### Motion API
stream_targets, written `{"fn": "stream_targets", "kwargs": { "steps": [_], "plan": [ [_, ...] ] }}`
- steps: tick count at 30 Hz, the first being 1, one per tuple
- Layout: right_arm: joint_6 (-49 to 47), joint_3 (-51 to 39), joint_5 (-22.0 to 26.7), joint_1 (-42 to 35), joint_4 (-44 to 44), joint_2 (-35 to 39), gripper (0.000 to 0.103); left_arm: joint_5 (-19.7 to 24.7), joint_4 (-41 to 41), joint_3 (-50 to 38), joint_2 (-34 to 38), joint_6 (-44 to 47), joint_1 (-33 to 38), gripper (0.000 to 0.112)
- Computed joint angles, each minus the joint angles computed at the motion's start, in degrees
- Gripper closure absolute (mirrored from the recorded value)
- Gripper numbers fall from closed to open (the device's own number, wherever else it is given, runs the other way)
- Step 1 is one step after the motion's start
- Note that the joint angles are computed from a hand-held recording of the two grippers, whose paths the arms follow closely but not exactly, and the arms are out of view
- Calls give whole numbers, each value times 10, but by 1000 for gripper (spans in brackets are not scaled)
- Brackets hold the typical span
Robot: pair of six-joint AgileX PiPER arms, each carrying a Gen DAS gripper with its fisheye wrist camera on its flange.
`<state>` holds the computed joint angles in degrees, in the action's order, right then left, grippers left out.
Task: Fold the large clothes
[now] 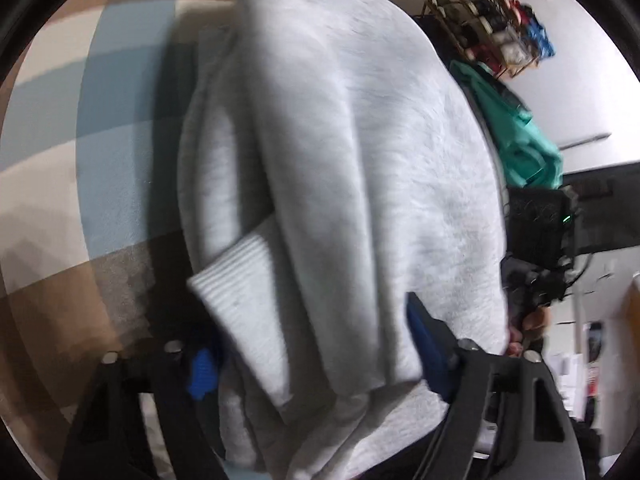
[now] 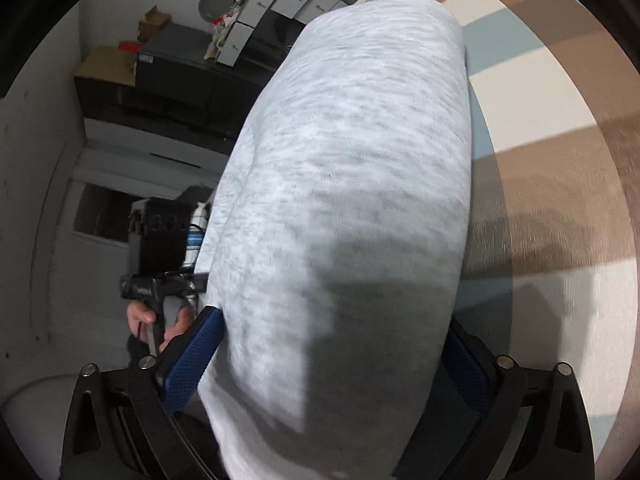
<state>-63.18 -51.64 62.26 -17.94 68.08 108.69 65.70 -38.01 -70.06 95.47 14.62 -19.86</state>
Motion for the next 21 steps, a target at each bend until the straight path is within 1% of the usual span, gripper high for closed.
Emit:
{"fn": "stream_targets", "kwargs": {
  "steps": [1, 3, 4, 5, 8, 11, 13, 15, 17, 18, 19, 20, 21],
  "plan": [
    [5, 3, -4, 1, -2, -3, 6, -18, 9, 11, -17, 1, -12, 51],
    [1, 3, -7, 1, -9, -12, 18, -46, 57, 22, -55, -24, -45, 58],
    [-3, 6, -2, -2, -16, -19, 19, -53, 78, 25, -71, -39, -61, 63],
    [-4, 10, -2, -2, -24, -27, 20, -55, 95, 29, -83, -47, -76, 64],
    [-12, 15, -6, 3, -48, -52, 21, -62, 135, 51, -111, -69, -115, 65],
    [-5, 2, 13, 3, -64, -37, 21, -67, 140, 65, -128, -75, -118, 64],
    [6, -14, 23, 6, -69, -21, 17, -75, 146, 75, -132, -75, -113, 58],
    [28, -38, 31, 17, -74, 1, 9, -75, 164, 70, -134, -91, -124, 56],
    [50, -64, 31, 38, -70, 19, 6, -86, 206, 74, -145, -113, -150, 54],
    [54, -67, 33, 45, -65, 22, 6, -86, 219, 71, -146, -124, -159, 53],
    [56, -66, 34, 45, -64, 19, 6, -84, 219, 58, -137, -136, -168, 53],
    [56, -65, 32, 45, -60, 19, 6, -84, 200, 57, -132, -125, -157, 52],
    [52, -62, 27, 45, -53, 18, 7, -85, 160, 59, -124, -97, -139, 52]
  ]
}}
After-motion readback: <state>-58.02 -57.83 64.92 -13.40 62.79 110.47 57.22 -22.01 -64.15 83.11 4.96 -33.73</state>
